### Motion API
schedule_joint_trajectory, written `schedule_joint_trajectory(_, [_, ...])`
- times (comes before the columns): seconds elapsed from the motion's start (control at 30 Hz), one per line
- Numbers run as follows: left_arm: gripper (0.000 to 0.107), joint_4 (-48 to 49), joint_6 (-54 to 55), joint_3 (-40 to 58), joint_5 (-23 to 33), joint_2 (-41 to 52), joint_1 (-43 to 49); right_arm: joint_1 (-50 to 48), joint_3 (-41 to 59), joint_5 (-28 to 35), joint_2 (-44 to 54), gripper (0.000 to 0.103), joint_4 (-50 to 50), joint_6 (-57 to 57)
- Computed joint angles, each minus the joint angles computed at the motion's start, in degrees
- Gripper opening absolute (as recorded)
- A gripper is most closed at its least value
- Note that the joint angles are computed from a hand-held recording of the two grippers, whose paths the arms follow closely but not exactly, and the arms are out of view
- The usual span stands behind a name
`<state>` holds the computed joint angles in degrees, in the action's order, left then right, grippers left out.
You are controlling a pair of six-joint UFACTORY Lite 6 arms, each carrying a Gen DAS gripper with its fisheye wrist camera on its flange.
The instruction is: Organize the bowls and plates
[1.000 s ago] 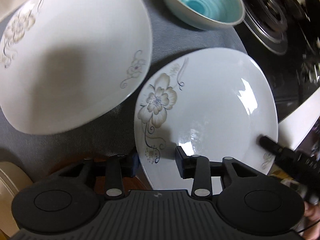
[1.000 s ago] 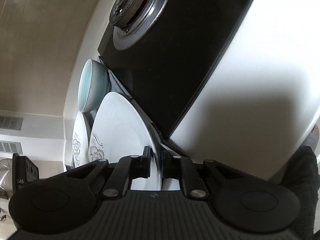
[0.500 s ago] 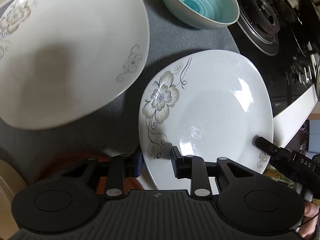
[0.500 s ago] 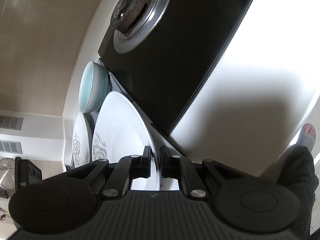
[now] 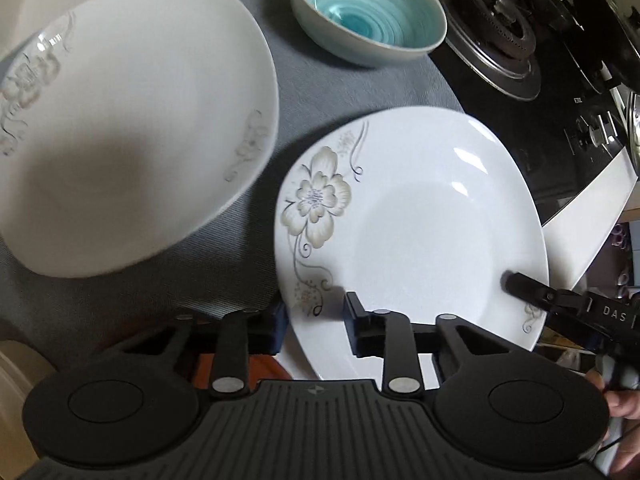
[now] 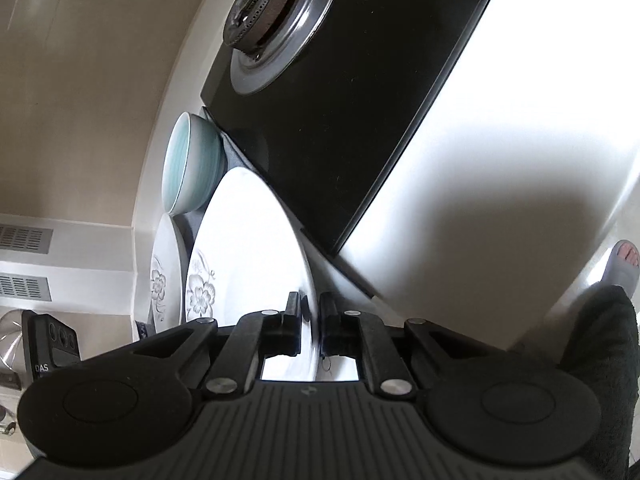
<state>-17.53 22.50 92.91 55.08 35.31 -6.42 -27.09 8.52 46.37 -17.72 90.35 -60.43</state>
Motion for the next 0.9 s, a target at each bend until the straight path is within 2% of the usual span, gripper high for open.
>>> schedule_joint_trajectory(0.1, [0.03, 0.7, 0.1, -1.8, -2.3, -1.8, -0.4, 1.4, 0.8, 0.6, -0.5, 0.007, -0.3, 2.0])
schedule_joint_trajectory(0.2, [0.027, -2.4, 1.3, -0.7, -0.8, -0.8, 1.9, -3.4, -0.2, 4.6, -5.3, 0.008, -7.1, 6.6])
schedule_joint_trajectory(0.37, [0.024, -5.3, 2.2, 0.3, -0.7, 1.3, 2.4, -5.6, -0.1, 6.2, -7.7, 0.009, -11.7, 9.6])
schedule_joint_trajectory(0.53, [0.02, -6.3, 4.5, -3.9, 1.1, -3.2, 6.5, -3.4, -0.2, 5.0, -7.1, 0.009, -8.6, 10.0])
schedule_joint_trajectory(0.67, [0.013, -6.4, 4.4, -3.9, 1.9, -4.1, 7.4, -4.1, -1.3, 7.1, -9.6, 0.013, -8.5, 8.8])
schedule_joint_trajectory(0.9, [0.013, -6.9, 4.4, -2.8, 3.5, -3.4, 8.6, -4.2, -1.6, 8.2, -9.3, 0.014, -6.4, 6.5])
